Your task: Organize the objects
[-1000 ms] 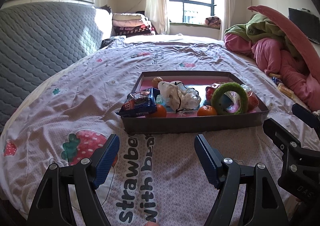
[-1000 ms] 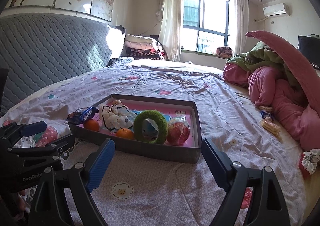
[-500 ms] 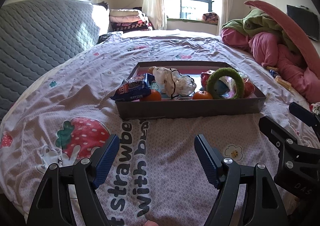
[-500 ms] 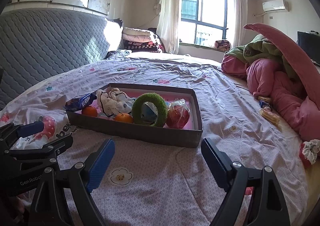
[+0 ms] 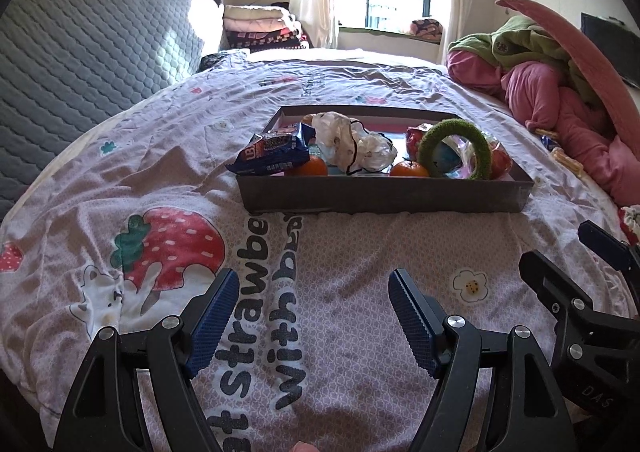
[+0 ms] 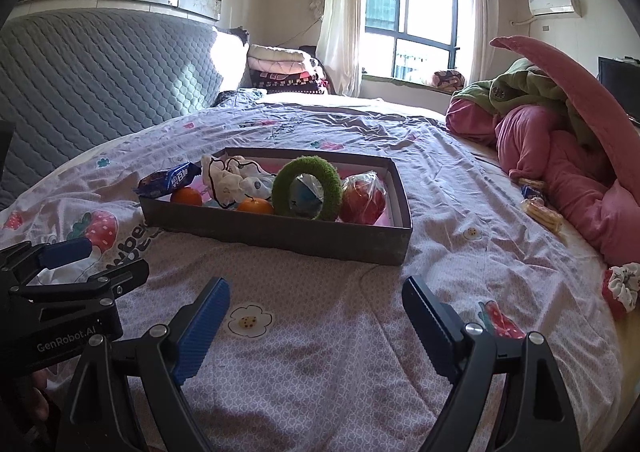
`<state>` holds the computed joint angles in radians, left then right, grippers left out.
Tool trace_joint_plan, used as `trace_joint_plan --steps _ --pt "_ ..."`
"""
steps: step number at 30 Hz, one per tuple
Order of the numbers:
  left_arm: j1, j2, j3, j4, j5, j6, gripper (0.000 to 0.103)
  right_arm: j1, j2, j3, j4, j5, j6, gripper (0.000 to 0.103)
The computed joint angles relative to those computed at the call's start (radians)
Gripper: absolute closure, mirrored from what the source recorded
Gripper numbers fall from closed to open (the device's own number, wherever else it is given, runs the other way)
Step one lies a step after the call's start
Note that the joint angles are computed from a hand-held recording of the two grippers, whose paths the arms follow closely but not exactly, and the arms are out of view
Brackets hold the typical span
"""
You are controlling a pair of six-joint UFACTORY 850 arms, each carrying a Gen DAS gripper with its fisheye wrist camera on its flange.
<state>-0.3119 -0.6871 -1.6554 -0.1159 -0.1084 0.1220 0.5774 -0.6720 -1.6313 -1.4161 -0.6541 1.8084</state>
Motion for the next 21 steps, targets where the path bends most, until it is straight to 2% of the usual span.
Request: trace_joint_plan --steps 2,9,19,21 --pt "-0.002 0.001 0.005 0.063 -0.008 -0.059 0.025 0.002 0.002 0.005 0.002 0.0 0.004 0.015" --pt "0.001 0.0 0.009 -0.046 -0.02 0.053 0.025 0.002 0.0 0.006 0.034 0.005 -0.012 0.015" --pt "-0.001 -0.012 -0.007 -0.08 -0.033 0.087 0.025 -0.002 -0.007 0.0 0.046 0.007 -0.023 0.015" --pt "0.0 -0.01 -0.006 -0.128 -0.038 0.134 0.025 -0.001 -0.006 0.001 0.046 0.009 -0.024 0.015"
